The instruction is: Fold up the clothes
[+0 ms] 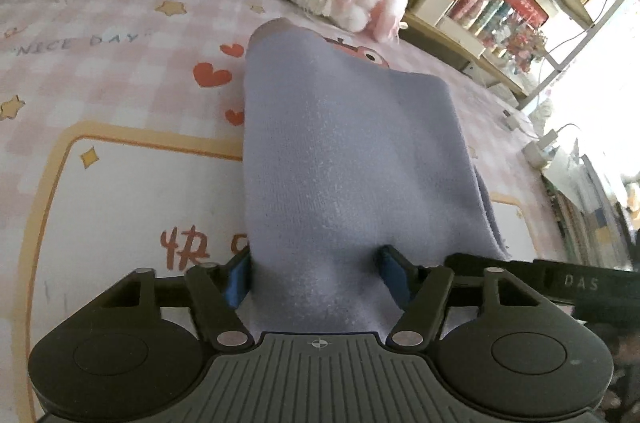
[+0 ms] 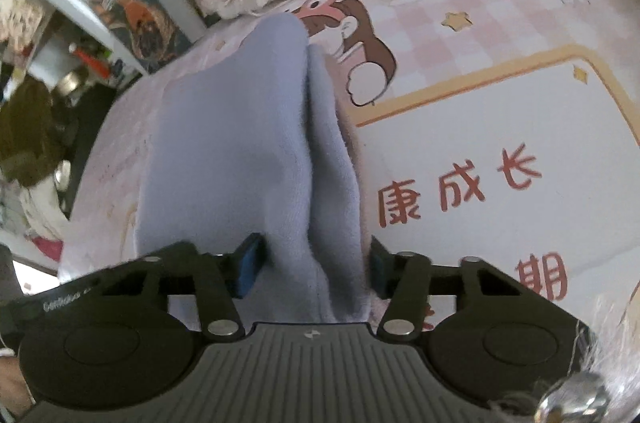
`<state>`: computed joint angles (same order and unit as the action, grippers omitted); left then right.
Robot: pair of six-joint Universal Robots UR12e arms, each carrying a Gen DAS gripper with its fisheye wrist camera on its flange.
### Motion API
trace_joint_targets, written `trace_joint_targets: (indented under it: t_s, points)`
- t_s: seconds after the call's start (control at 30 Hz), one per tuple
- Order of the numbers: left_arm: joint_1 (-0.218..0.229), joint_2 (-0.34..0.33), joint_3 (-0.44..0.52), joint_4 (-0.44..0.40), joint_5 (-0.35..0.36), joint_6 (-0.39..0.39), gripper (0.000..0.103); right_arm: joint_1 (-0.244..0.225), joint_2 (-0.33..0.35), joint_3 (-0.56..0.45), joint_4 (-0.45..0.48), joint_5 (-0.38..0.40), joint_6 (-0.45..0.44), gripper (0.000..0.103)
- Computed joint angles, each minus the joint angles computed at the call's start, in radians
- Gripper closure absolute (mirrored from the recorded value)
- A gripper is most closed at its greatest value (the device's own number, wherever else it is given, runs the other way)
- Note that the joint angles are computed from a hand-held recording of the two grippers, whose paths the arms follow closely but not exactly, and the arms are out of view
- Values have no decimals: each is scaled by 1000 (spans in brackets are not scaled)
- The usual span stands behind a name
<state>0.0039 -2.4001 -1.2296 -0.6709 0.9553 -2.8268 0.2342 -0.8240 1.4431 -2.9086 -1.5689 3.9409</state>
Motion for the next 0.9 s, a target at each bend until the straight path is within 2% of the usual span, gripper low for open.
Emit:
trace_joint_targets:
  t_s: [0.07,0.13,0.2,0.3,0.4,0.47,0.5,0.57,0.67,0.7,0.73,0.77,0.8,0.83,0.9]
  points:
    - [-5,8,-17,46,19,24,60,21,-1,-10,-1,-71,-102,72]
    - [-8,22,-43,108,41,71,62,42,-1,-19,-12,-137,-203,76]
    - [-6,23,-40,96,37,87,62,55,-4,-7,-67,-160,-265,77]
    - [3,13,-14,28,12,82,58,44,-12,10,-51,-126,-182,77]
    - [8,0,19,-43,-9,70,53,24,-16,12,-6,-72,-87,72]
    - [9,-9,38,-81,-19,72,50,14,-16,4,30,-41,-59,63]
    - [9,-13,47,-98,-25,67,49,11,-13,-3,42,-32,-55,61]
    - [11,-24,64,-130,-44,45,46,6,-7,-14,61,-22,-42,49]
    - [9,-26,66,-128,-45,34,45,1,4,-21,47,-4,-15,46]
    - [7,-22,59,-113,-36,37,49,-1,7,-23,40,3,-9,47]
    - [5,-19,52,-98,-28,41,52,-1,9,-26,42,10,-19,58]
    - [2,-15,46,-82,-19,44,57,0,10,-30,46,14,-34,63]
    - [0,-12,39,-67,-11,48,61,5,9,-34,52,-2,-76,66]
    - [-4,-4,24,-36,6,69,62,12,8,-38,54,-22,-134,71]
    - [-15,13,-10,34,43,130,62,29,7,-43,45,-75,-250,73]
